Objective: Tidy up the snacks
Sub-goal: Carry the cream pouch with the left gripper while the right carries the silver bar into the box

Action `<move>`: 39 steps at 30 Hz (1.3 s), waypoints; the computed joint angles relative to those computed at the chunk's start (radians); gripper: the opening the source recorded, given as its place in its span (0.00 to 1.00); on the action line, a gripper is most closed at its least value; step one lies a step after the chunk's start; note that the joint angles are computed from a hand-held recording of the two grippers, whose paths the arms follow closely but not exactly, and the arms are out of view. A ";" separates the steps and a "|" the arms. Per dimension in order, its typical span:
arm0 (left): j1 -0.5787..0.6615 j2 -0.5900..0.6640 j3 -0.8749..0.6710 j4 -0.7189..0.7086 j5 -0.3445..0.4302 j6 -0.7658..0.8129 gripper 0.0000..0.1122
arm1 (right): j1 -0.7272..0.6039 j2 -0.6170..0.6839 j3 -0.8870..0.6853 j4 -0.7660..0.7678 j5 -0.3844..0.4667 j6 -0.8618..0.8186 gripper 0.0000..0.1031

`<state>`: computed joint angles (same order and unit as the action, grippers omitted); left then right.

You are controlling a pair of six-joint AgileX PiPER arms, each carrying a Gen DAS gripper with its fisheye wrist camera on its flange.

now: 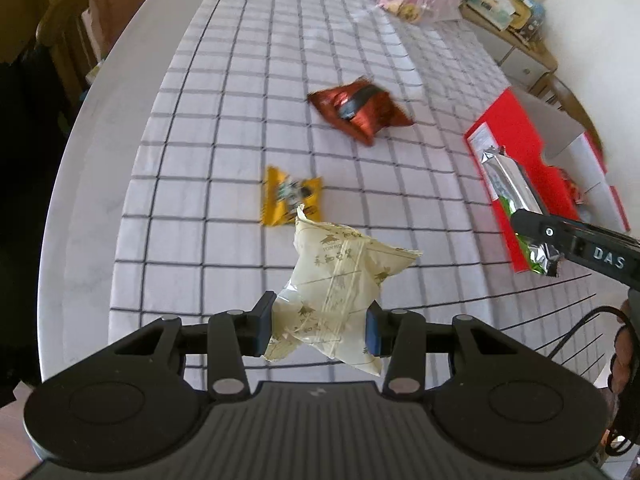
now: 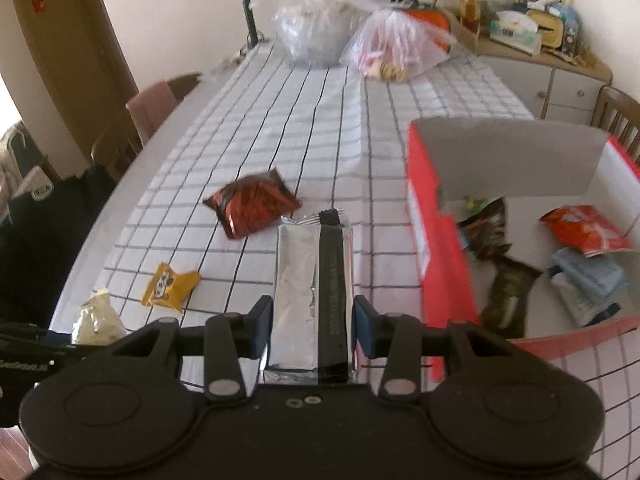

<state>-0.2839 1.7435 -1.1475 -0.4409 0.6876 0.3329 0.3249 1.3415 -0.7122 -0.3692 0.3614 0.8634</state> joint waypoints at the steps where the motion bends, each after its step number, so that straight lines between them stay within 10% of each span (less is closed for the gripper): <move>1: -0.015 -0.007 -0.005 0.007 -0.001 -0.019 0.38 | -0.017 -0.024 0.011 0.021 -0.002 -0.033 0.40; 18: -0.351 0.033 -0.248 0.277 -0.012 -0.435 0.38 | -0.586 -0.243 0.078 0.770 0.081 -1.113 0.40; 39: -0.628 0.432 -0.893 0.543 0.236 -0.771 0.38 | -1.171 0.031 -0.069 1.263 0.303 -2.010 0.40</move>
<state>-0.9121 2.1752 -2.0401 0.1019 0.9232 -0.4376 -0.8464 1.3730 -0.7809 0.8937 0.6640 -1.1469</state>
